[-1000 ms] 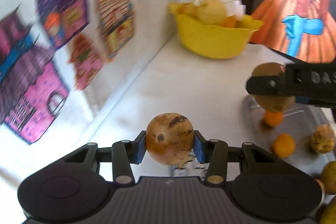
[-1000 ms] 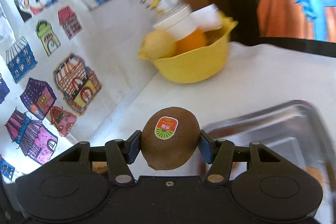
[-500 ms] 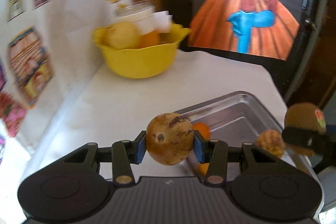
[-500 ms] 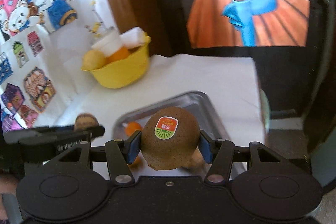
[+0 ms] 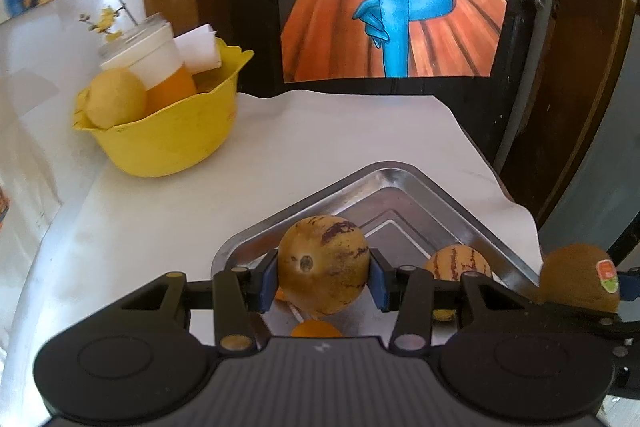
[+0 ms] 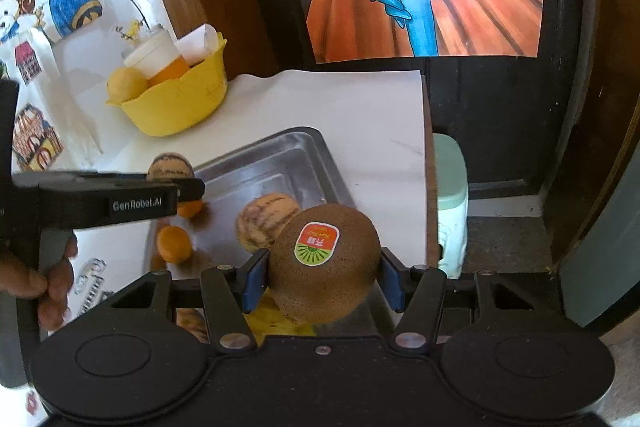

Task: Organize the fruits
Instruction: 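Carry the brown fruit and kiwi over the metal tray and lower them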

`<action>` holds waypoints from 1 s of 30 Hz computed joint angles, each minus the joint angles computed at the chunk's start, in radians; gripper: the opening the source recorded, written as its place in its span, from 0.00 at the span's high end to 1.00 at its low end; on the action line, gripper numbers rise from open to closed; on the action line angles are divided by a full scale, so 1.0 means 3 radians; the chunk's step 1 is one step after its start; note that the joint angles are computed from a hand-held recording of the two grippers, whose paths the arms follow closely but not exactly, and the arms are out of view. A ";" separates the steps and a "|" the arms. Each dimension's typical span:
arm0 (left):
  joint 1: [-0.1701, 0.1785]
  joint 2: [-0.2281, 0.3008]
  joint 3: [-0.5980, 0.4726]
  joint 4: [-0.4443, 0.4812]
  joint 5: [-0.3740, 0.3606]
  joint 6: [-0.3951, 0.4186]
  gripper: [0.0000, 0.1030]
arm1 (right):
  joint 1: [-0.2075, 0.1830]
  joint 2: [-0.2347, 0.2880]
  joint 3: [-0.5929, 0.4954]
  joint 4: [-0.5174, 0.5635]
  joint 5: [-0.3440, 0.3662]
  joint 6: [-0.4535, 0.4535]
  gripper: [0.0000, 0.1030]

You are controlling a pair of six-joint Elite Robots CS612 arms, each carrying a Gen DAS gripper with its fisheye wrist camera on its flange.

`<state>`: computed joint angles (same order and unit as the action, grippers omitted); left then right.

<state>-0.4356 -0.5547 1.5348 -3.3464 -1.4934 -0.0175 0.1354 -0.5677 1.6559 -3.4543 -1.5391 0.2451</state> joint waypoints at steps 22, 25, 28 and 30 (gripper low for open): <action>-0.0046 0.0179 -0.0292 0.0219 0.0067 0.0319 0.52 | -0.0014 0.0125 -0.0197 0.0149 0.0100 -0.0713 0.43; -0.0040 0.0192 -0.0337 0.0273 0.0040 0.0333 0.52 | -0.0017 0.0133 -0.0221 0.0163 0.0177 -0.0890 0.43; -0.0040 0.0202 -0.0378 0.0338 0.0044 0.0355 0.52 | -0.0006 0.0141 -0.0238 0.0153 0.0207 -0.1033 0.43; -0.0046 0.0206 -0.0394 0.0369 0.0080 0.0370 0.51 | 0.0001 0.0145 -0.0247 0.0153 0.0191 -0.1089 0.43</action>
<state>-0.4493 -0.4929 1.4165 -3.2358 -1.4693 0.0934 0.1355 -0.5243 1.5819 -3.4085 -1.4819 -0.0814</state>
